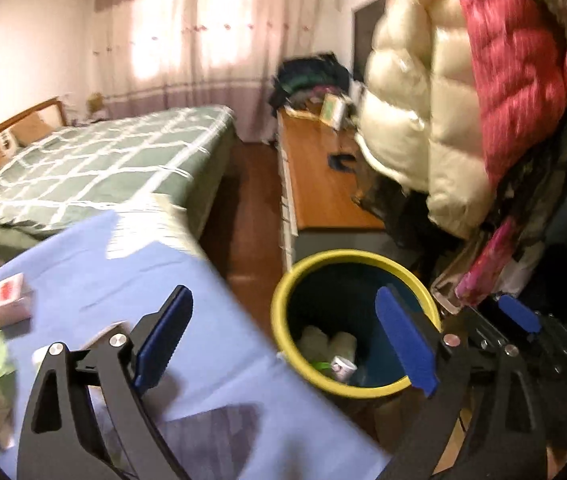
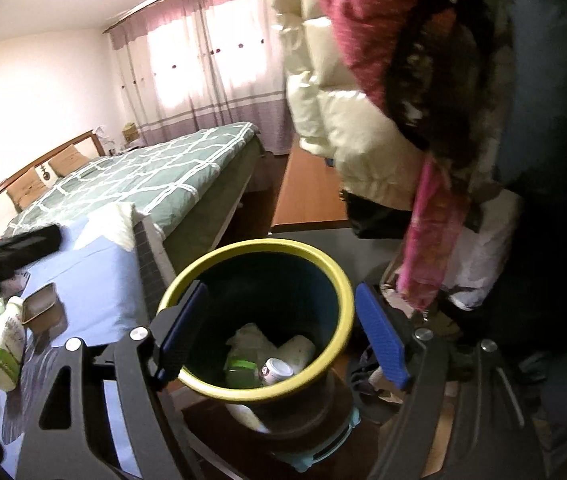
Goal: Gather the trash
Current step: 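Move the right gripper to the table and grasp the green plastic bag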
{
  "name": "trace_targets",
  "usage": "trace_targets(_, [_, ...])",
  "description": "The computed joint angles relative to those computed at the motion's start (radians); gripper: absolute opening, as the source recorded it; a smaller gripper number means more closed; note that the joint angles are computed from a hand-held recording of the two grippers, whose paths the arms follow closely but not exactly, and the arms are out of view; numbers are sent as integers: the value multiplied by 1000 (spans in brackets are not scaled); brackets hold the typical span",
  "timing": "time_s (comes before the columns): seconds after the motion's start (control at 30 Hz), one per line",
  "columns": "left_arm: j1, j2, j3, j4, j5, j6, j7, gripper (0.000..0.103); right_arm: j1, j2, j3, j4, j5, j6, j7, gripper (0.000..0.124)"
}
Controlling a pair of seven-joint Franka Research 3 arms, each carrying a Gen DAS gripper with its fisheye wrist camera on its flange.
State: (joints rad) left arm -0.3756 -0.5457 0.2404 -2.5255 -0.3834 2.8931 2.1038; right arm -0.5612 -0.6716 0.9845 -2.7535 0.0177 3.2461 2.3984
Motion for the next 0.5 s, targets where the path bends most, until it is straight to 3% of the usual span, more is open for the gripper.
trace_targets(0.33, [250, -221, 121, -150, 125, 72, -27, 96, -42, 21, 98, 112, -47, -24, 9, 73])
trace_targets(0.5, [366, -195, 222, -149, 199, 172, -52, 96, -84, 57, 172, 193, -78, -30, 4, 73])
